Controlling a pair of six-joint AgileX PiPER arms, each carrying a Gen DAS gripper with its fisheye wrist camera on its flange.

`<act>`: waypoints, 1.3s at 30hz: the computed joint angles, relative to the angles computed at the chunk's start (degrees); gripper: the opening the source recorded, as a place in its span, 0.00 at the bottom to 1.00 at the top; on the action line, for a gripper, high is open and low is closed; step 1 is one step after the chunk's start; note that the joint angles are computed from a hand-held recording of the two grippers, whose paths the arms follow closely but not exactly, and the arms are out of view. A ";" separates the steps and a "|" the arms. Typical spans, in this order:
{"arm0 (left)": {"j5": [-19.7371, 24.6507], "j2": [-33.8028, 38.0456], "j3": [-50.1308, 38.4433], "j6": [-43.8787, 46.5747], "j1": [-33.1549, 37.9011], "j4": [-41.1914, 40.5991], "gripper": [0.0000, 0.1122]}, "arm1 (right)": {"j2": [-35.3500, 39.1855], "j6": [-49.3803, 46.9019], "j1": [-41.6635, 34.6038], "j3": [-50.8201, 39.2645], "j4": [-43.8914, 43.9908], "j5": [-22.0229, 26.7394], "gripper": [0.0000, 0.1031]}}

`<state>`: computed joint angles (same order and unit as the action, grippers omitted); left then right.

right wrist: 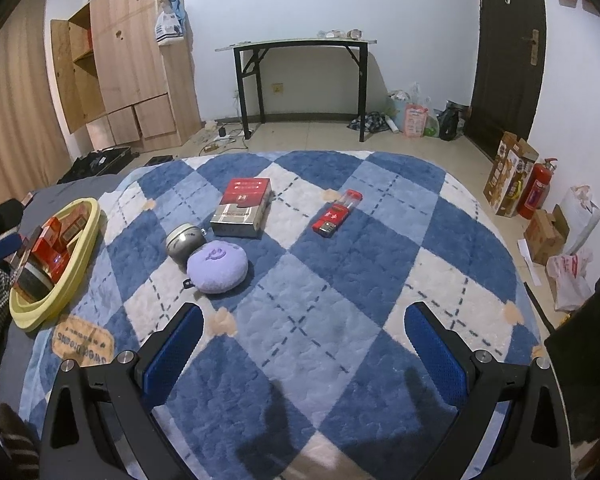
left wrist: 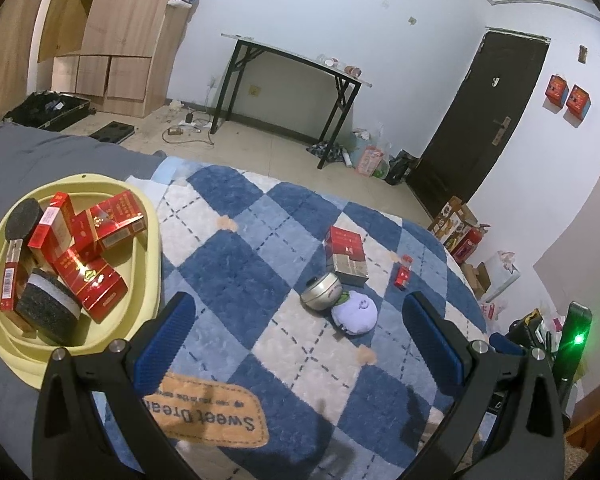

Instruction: Organize rigid objects

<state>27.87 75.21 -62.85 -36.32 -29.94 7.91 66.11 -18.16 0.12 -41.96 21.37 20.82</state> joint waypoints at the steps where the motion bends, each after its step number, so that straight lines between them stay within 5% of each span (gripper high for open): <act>1: -0.06 -0.01 0.00 -0.08 0.00 0.13 0.92 | 0.00 0.41 0.21 0.05 -0.50 -0.07 1.00; 39: 0.31 0.30 -0.14 -1.54 -0.36 0.93 0.92 | 1.18 4.23 2.74 -0.52 -5.11 -0.03 1.00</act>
